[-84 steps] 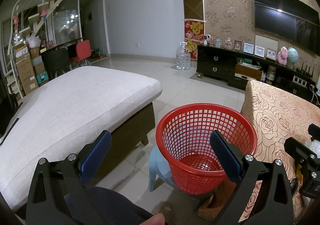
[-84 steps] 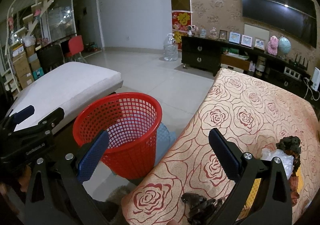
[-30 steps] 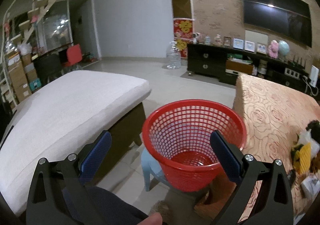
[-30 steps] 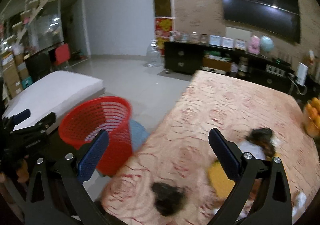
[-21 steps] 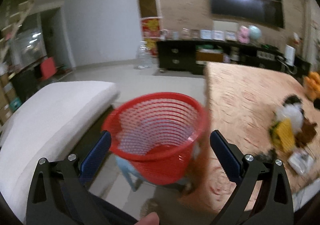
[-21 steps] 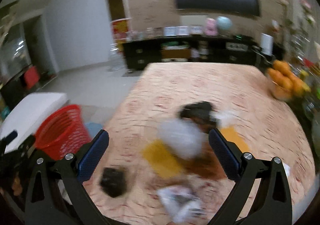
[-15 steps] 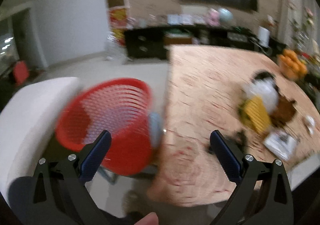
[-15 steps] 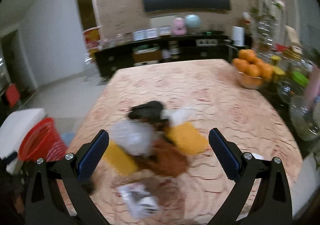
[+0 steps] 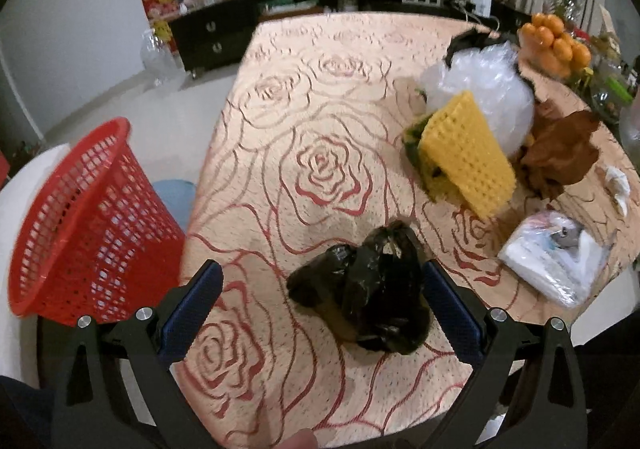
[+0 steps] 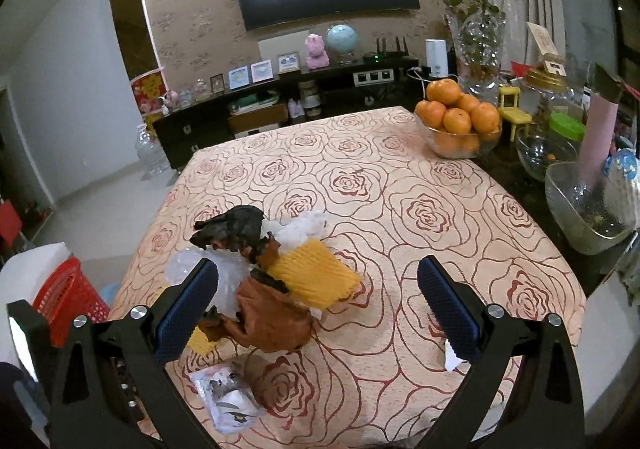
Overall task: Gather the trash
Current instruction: 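Grasp the black plastic bag with the left tool while the right tool grasps the white tissue, then carry the black bag and white tissue over the red wastebasket with both tools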
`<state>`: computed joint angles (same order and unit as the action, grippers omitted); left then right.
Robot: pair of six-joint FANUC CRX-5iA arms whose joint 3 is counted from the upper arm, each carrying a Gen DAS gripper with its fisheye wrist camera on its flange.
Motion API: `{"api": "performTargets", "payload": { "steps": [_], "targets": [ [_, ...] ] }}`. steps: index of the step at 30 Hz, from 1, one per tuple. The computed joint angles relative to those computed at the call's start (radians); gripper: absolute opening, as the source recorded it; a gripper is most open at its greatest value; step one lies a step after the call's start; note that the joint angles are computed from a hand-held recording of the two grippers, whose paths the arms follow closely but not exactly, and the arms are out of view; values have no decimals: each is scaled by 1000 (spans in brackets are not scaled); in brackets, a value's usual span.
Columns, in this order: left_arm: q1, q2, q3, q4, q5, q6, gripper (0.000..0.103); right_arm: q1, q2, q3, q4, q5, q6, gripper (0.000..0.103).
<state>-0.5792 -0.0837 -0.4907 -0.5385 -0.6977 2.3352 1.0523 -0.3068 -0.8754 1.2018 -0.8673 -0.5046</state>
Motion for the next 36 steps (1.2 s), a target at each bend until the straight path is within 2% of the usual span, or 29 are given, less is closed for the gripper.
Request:
{"api": "performTargets", "payload": {
  "steps": [3, 5, 12, 17, 20, 22, 24, 25, 29, 30, 33, 34, 36],
  "targets": [
    [51, 23, -22, 94, 35, -79, 95, 0, -12, -6, -14, -12, -8, 97],
    [72, 15, -41, 118, 64, -77, 95, 1, -17, -7, -23, -22, -12, 97],
    [77, 29, -33, 109, 66, -54, 95, -4, -62, -31, -56, -73, -48, 97],
    [88, 32, -30, 141, 55, -97, 95, -7, -122, -62, -134, -115, -103, 97],
    [101, 28, -38, 163, 71, -124, 95, -19, -114, -54, -210, -126, -95, 97],
    [113, 17, -59, 194, 110, -156, 91, -33, -82, -31, -282, -136, -65, 97],
    [110, 9, -64, 197, 122, -170, 75, -58, -50, -8, -362, -120, -27, 96],
    [106, 8, -63, 192, 122, -172, 71, -68, -37, 0, -393, -109, -12, 96],
    [124, -8, -83, 229, 145, -204, 56, -98, 52, 54, -489, -104, 87, 89],
    [140, -18, -99, 268, 162, -238, 52, -107, 77, 67, -509, -95, 116, 84],
    [169, -43, -135, 338, 196, -299, 49, -140, 125, 89, -562, -44, 185, 70],
    [173, -53, -143, 344, 206, -304, 48, -144, 139, 96, -571, -43, 196, 67],
    [181, -76, -162, 361, 227, -319, 47, -133, 168, 110, -549, -75, 206, 53]
  ]
}}
